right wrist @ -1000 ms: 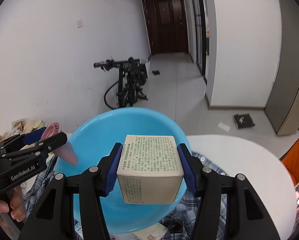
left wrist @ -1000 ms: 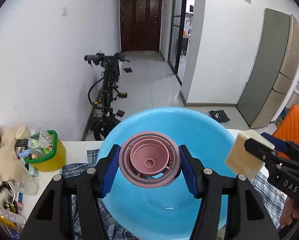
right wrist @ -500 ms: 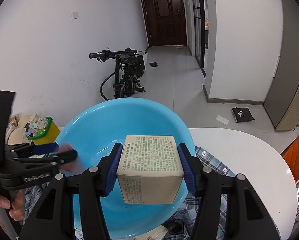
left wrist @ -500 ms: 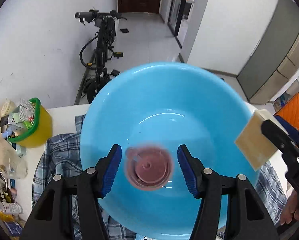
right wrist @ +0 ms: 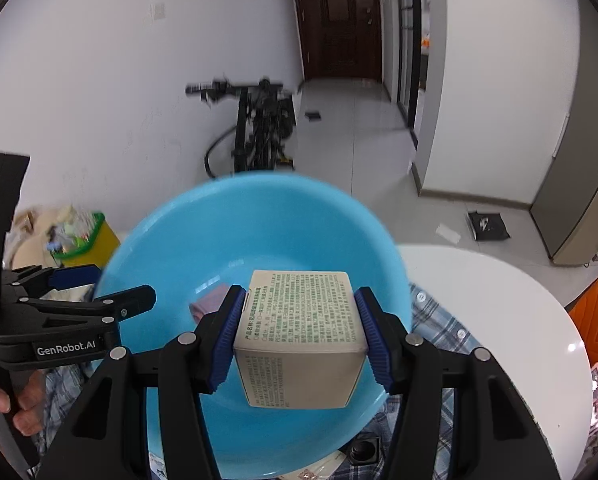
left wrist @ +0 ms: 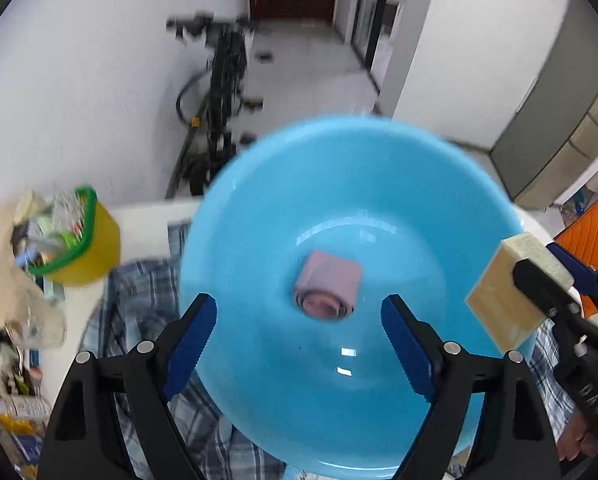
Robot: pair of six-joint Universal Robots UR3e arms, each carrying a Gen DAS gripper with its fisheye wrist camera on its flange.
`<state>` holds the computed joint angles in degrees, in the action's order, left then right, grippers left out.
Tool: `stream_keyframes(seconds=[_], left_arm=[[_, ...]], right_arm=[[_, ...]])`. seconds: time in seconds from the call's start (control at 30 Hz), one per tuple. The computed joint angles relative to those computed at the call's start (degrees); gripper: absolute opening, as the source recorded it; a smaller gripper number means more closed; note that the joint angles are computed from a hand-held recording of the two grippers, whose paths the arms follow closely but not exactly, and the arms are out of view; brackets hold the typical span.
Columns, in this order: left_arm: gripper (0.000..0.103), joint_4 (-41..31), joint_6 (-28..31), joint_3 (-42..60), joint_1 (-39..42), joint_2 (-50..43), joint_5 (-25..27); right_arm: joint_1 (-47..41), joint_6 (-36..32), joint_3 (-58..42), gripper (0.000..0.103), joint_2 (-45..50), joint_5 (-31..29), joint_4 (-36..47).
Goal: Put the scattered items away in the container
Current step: 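Carry both items over the blue basin and open both grippers to drop them, then withdraw both tools from the basin back over the table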
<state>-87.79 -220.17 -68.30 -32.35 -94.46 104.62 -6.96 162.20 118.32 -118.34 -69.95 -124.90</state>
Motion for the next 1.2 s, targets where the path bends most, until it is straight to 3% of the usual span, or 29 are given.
stream_keyframes(seconds=[0.07,0.17,0.3,0.5,0.63,1.0,1.1,1.2], left_arm=[[0.087,-4.0,1.1,2.4,2.7,-2.3,-5.0],[0.087,-7.0,1.7,3.9,4.7,-4.5,-7.4],[0.087,-5.0,1.3,1.5,5.1,-4.2,-6.3],[0.087,-5.1,2.3,2.2,4.6,-5.4,-5.4],[0.087,-3.3,2.0,0.7,4.4,-4.6,-5.3],[0.087,-2.4,1.3,0.3,4.0,-3.6,-4.6],[0.087,-1.0,1.2,-1.0,2.8,-1.6,-2.1],[0.087,2.5,0.2,-3.7,-3.2,1.4,7.6]], right_arm=[[3.9,1.7,-2.4,0.055,5.3,-3.9,0.3],[7.2,3.1,-5.2,0.055,11.6,-7.0,0.5],[9.0,3.6,-6.5,0.055,14.7,-10.0,-0.4],[7.9,2.6,-6.6,0.057,14.7,-9.9,0.1],[7.5,1.5,-6.0,0.078,13.6,-10.2,0.3],[5.6,1.4,-7.3,0.082,12.7,-8.9,3.9],[3.6,0.1,-7.2,0.082,10.6,-6.1,6.1],[-1.2,-3.4,-3.8,0.082,3.3,-0.2,8.5]])
